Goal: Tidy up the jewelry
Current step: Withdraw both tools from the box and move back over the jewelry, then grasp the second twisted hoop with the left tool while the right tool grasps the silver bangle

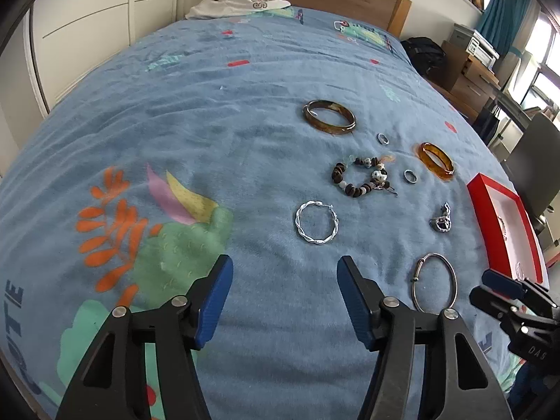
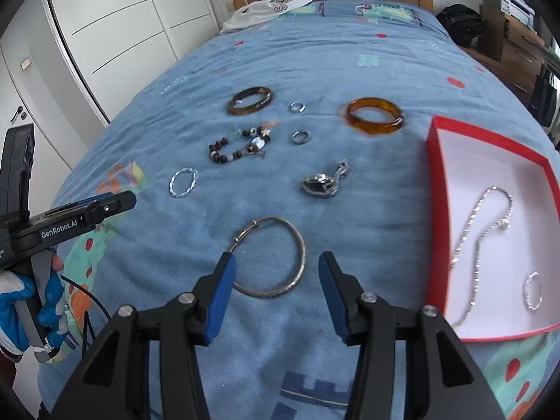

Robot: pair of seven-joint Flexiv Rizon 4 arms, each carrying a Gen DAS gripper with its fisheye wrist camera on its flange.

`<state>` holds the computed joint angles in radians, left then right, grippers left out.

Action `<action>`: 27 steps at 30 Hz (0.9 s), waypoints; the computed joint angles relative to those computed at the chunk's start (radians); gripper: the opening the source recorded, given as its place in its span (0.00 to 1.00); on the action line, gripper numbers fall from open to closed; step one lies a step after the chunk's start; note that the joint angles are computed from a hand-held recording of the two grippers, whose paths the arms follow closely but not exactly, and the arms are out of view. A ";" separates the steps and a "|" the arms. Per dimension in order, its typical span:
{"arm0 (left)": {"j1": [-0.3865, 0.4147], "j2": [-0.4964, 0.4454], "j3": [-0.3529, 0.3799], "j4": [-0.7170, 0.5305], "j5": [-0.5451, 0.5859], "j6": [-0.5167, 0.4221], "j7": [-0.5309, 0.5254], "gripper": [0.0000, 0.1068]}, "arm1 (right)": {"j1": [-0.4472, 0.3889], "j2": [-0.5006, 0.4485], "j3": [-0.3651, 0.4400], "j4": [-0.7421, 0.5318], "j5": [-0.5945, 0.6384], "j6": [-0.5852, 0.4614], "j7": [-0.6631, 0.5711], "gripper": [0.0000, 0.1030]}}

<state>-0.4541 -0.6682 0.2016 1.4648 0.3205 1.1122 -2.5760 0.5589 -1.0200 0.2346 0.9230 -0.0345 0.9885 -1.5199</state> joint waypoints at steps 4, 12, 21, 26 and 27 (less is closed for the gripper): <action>0.022 -0.015 -0.018 -0.002 -0.018 0.024 0.026 0.61 | 0.013 -0.027 -0.011 -0.032 -0.006 -0.013 0.016 0.60; 0.052 -0.075 -0.036 -0.049 -0.079 0.045 0.118 0.62 | 0.028 -0.096 -0.006 -0.130 0.006 -0.068 0.042 0.69; 0.071 -0.154 -0.048 -0.138 -0.151 0.022 0.234 0.61 | 0.074 -0.142 -0.059 -0.186 -0.029 -0.093 0.045 0.78; 0.059 -0.179 -0.029 -0.173 -0.156 -0.012 0.246 0.57 | 0.095 -0.135 -0.097 -0.148 -0.086 -0.067 0.047 0.75; 0.056 -0.181 -0.024 -0.177 -0.153 -0.017 0.245 0.53 | 0.096 -0.133 -0.099 -0.141 -0.096 -0.063 0.044 0.75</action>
<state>-0.3982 -0.8492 0.1773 1.2877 0.1675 1.0955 -2.3308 0.6547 -1.1526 0.1353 0.7819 -0.1306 0.9252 -1.4762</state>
